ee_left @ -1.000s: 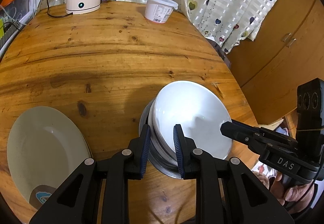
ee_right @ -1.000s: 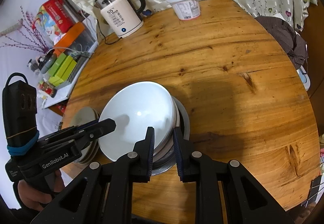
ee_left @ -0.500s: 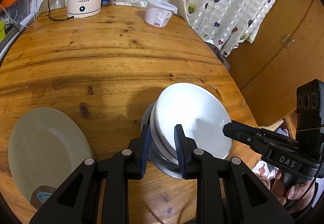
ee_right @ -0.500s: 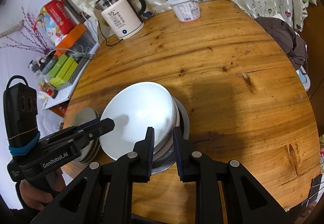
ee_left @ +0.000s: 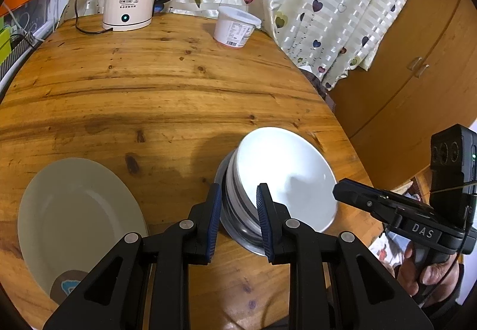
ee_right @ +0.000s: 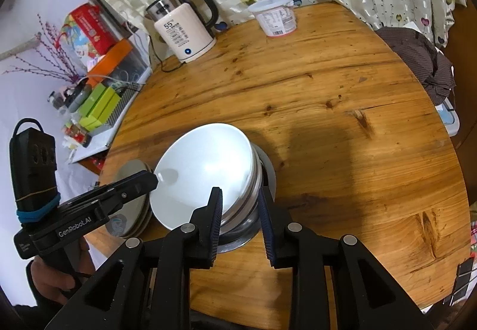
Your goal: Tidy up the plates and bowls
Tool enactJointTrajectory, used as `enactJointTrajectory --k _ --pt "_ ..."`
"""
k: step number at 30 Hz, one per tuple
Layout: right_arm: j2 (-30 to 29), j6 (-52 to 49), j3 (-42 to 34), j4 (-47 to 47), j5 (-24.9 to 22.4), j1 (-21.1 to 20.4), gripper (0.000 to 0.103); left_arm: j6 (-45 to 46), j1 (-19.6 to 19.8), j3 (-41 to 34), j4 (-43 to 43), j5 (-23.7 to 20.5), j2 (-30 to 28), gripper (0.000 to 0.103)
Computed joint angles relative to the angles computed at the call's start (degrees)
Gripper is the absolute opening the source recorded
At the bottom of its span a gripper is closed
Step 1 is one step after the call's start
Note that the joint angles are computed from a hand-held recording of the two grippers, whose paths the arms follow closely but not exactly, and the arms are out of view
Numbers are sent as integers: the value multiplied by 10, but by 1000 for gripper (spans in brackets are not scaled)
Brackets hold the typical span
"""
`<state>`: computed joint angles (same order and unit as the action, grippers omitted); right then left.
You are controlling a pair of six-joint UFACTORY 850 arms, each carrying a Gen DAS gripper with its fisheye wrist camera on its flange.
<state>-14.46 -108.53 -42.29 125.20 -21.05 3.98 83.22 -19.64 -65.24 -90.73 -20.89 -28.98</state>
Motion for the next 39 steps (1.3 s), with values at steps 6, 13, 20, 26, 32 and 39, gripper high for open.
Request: enactJointTrajectory --k 6,13,20,26,32,39 --pt "1 -4 2 3 -3 -1 24 12 5 8 -15 -7 6 25" --pt "1 -2 2 3 -2 -1 24 12 6 8 -11 -8 6 25" --pt "6 -12 8 17 -7 -2 24 5 11 14 -6 -12 9 25" --pt "12 -5 14 11 -19 -11 24 0 20 20 -11 -14 8 25" --pt "12 25 20 -11 -44 -27 24 -18 29 20 -2 -25 2 25" --pt "11 30 30 -19 -69 -45 35 -34 35 14 11 -44 -11 25"
